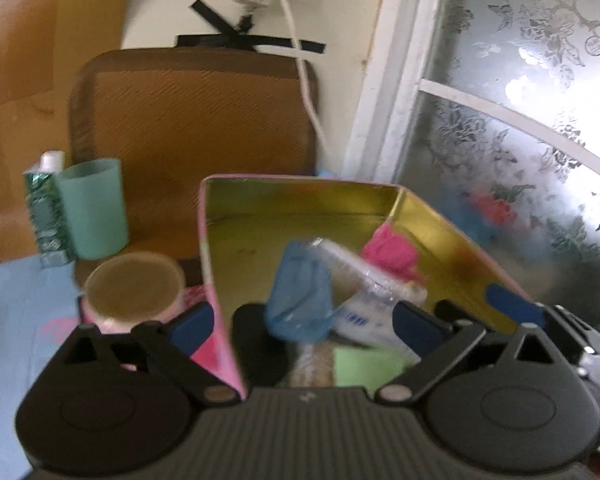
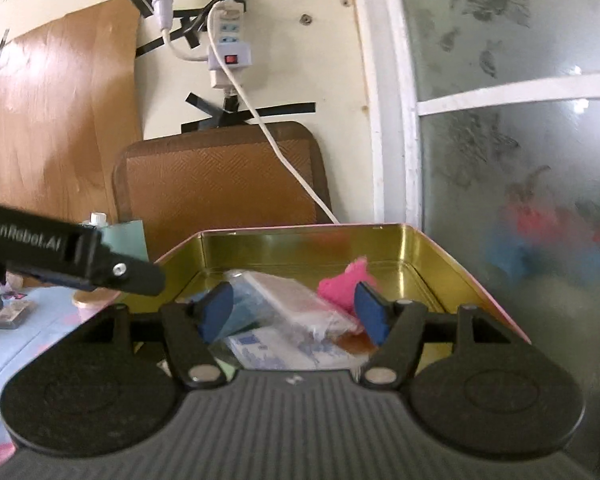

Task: Organize soft objects
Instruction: 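Carry the bagged case into the tin box and open the left tool, then withdraw the left tool from the tin box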

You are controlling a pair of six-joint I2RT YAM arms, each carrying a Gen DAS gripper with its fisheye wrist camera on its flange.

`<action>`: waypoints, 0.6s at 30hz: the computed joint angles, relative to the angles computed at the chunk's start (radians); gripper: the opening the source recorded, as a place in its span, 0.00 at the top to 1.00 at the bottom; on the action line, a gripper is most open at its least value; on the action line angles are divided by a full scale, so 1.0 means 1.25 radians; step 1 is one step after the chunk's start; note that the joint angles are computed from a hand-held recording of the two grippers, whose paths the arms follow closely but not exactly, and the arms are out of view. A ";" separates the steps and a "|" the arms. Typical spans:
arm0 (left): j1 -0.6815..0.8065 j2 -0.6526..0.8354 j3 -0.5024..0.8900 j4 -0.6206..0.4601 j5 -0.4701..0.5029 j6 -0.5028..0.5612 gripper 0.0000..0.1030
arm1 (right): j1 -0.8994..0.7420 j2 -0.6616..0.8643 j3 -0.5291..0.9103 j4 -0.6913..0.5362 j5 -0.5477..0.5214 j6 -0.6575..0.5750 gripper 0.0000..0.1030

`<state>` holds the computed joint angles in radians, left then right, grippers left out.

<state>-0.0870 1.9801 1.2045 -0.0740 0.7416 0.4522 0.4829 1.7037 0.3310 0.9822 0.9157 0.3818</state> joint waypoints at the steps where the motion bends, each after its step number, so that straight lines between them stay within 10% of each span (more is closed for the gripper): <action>1: 0.010 0.000 -0.004 -0.004 0.003 0.009 0.04 | 0.014 0.000 -0.007 0.006 0.009 0.014 0.33; 18: 0.269 0.001 -0.072 0.046 -0.020 0.140 0.03 | 0.228 0.139 0.169 -0.007 0.004 0.068 0.31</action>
<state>0.2494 1.9809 1.1147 -0.0160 0.7161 0.6277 0.7673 1.8777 0.5417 0.9741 0.9212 0.4673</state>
